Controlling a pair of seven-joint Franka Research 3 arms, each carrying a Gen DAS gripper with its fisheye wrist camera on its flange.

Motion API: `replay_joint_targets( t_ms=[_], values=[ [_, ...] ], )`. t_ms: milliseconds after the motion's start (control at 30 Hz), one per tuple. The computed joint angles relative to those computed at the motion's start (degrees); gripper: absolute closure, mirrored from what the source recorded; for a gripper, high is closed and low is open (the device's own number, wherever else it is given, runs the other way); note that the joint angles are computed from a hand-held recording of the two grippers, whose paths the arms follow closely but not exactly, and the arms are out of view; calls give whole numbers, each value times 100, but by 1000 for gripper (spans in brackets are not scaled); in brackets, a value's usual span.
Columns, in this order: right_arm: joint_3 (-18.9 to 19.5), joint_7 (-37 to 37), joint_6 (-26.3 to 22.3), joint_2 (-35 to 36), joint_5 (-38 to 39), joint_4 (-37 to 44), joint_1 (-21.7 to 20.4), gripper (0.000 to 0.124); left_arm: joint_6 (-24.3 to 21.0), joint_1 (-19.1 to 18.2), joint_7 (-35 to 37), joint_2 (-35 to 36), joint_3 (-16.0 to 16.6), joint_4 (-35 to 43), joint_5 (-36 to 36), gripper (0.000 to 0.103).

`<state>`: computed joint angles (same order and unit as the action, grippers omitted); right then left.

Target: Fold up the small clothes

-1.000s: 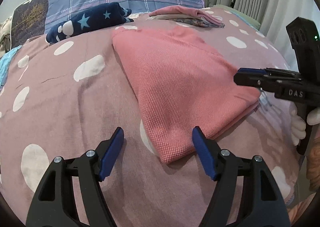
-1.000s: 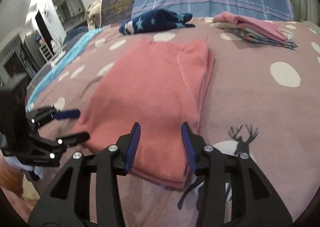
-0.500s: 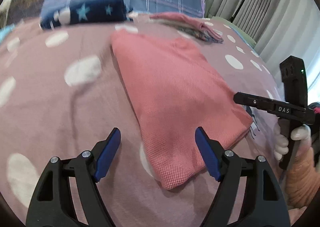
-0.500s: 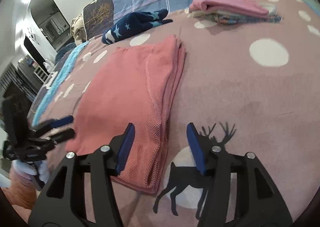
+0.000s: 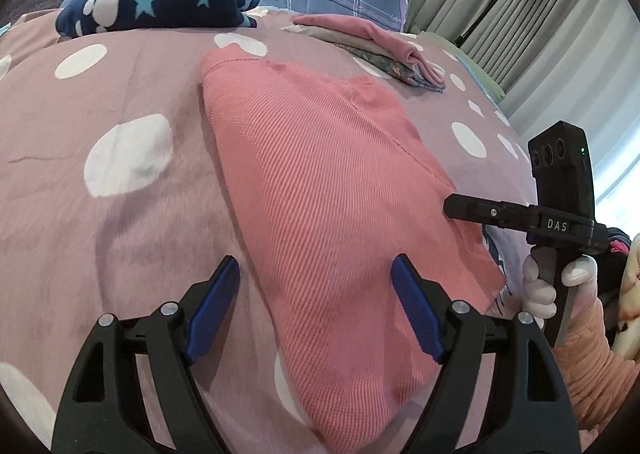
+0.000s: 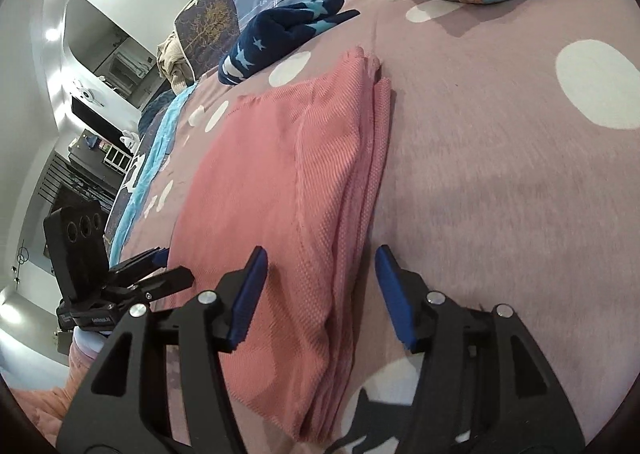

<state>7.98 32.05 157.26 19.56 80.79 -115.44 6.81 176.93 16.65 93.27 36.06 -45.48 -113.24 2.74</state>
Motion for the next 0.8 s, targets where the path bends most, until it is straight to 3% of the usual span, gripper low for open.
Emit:
replay_joint_targets(
  t_ms=[200, 467, 667, 800],
  values=[
    [-2, -45, -185, 162, -98, 213, -74, 67, -212, -44, 209, 298, -30, 400, -5, 23],
    [76, -406, -432, 450, -63, 578, -222, 67, -364, 47, 695, 692, -266, 740, -204, 13],
    [7, 300, -873, 881, -953, 1228, -287, 75, -733, 67, 1085, 1026, -408, 1214, -507, 13],
    [98, 755, -1196, 1280, -1368, 1812, -453, 79, -987, -176, 1316, 1149, -235, 1633, -715, 13]
  ],
)
